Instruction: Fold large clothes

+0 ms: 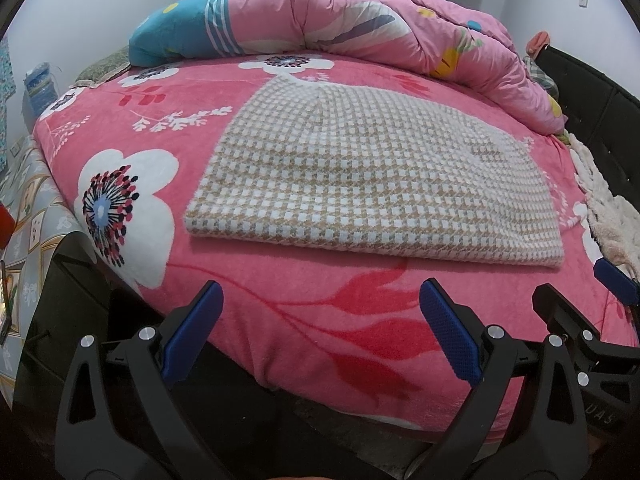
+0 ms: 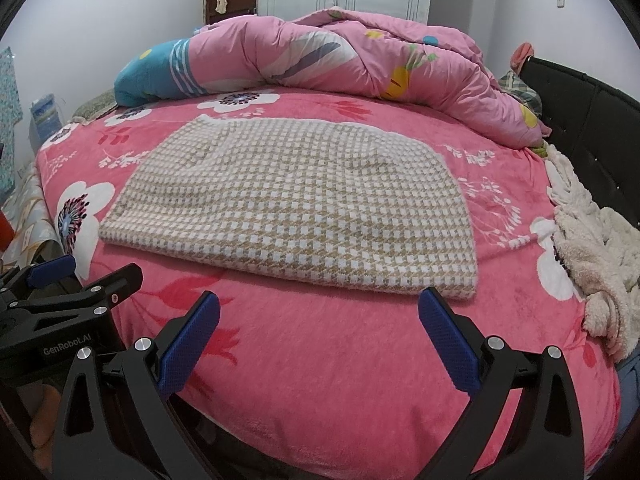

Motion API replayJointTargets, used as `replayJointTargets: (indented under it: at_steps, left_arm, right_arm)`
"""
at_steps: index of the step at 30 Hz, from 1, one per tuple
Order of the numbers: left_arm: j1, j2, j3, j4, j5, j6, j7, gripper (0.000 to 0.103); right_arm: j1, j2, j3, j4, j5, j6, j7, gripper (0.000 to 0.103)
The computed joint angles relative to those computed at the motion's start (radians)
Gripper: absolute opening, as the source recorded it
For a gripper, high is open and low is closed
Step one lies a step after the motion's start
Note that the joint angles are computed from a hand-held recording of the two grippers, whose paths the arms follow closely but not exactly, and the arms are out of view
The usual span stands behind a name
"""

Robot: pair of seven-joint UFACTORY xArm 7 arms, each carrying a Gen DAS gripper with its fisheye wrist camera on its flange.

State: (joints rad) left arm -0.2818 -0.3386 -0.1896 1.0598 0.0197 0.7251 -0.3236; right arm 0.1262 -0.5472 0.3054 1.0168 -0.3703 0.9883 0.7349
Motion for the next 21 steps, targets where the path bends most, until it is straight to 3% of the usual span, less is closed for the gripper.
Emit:
replayJointTargets:
  at_steps: [21]
  left_arm:
    - [-0.003, 0.001, -0.006, 0.003, 0.006, 0.007, -0.009, 0.095]
  right_arm:
    - [0.006, 0.000, -0.001, -0.002, 0.004, 0.006, 0.004, 0.097]
